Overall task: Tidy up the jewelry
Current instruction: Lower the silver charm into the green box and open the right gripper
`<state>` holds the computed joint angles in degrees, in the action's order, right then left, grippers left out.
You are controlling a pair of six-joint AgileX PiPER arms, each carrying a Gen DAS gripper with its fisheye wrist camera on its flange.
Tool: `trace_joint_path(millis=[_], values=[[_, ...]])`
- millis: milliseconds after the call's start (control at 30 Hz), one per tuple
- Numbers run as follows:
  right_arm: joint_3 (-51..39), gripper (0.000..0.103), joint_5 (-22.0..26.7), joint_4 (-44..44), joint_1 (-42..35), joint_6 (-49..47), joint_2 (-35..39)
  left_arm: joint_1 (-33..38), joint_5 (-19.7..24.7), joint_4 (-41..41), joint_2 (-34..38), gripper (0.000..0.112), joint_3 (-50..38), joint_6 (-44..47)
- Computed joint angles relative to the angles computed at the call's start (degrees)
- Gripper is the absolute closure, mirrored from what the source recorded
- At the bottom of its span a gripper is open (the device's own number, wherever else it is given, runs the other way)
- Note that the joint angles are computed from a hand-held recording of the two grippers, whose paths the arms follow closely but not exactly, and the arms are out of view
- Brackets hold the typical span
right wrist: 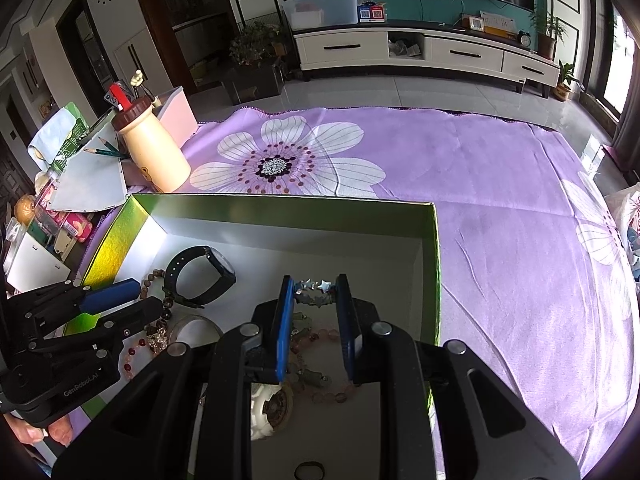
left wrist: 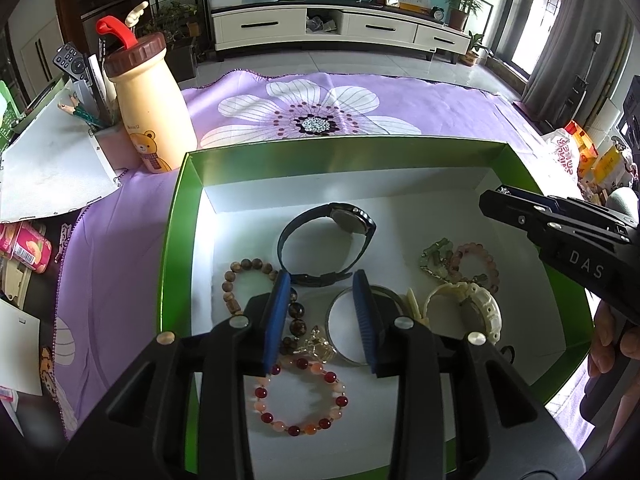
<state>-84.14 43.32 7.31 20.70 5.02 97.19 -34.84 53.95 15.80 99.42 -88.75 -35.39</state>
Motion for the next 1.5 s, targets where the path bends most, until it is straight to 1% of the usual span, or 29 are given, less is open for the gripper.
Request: trace_joint_path(millis=[333,567,633,867,1000,1033,1067,1100,1167,1267,1300,1400,1433,1500], values=[[-0.14,0.082,-0.08,-0.04,0.02,-0.03,0.24,0.23,-0.08,-0.06,0.16,0.073,-0.04,0.22],[-0.45,0.082,-0.21,-0.59,0.23,0.84,0.64,0.39,-0.07,-0.01,0.40,0.072,-0.16,0.39],[-0.50,0.082,-0.12,-0.66,0.22,1.13,0.67,0.48,-0.25,-0.11,0.35,0.070,-0.04,0.46],[-0.32,0.082,-0.20,-0.83,0.17,1.42,0.40,0.66,-0.48,-0.03,0.52,0.066,-0.16,0.69],[-0.30,0.080,-0.17,-0.88,0.16,1.50,0.37,0.43,-0.08,0.36,0.48,0.061,-0.71,0.65],[-0.32,0.078,-0.14,-0.78,0.16,1.43,0.38,0.38,0.00,0.51,0.41,0.059,-0.82,0.58],[-0.32,0.073,-0.14,-0.78,0.16,1.43,0.38,0.33,0.02,0.58,0.33,0.059,-0.87,0.52],[-0.21,0.071,-0.34,-0.80,0.14,1.47,0.26,0.32,0.04,0.66,0.26,0.059,-0.98,0.53],[-0.31,0.071,-0.23,-0.89,0.12,1.46,0.17,0.14,0.26,1.01,0.22,0.059,-1.19,0.32],[-0.07,0.069,-0.18,-0.38,-0.12,1.34,-0.48,0.09,0.55,1.29,-0.08,0.054,-1.39,0.19],[0.11,0.067,-0.15,-0.27,-0.13,1.44,-0.86,0.00,0.68,1.59,-0.23,0.051,-1.44,-0.01],[1.08,0.060,-0.33,-0.80,0.26,2.25,-2.43,-0.32,0.96,2.30,-0.81,0.047,-1.20,-0.57],[1.58,0.059,-0.43,-1.24,0.47,2.64,-3.12,-0.42,1.32,2.51,-0.90,0.045,-1.39,-0.80],[2.40,0.053,-0.11,-2.11,0.94,3.71,-4.42,-0.60,1.96,2.83,-1.06,0.044,-1.65,-1.20]])
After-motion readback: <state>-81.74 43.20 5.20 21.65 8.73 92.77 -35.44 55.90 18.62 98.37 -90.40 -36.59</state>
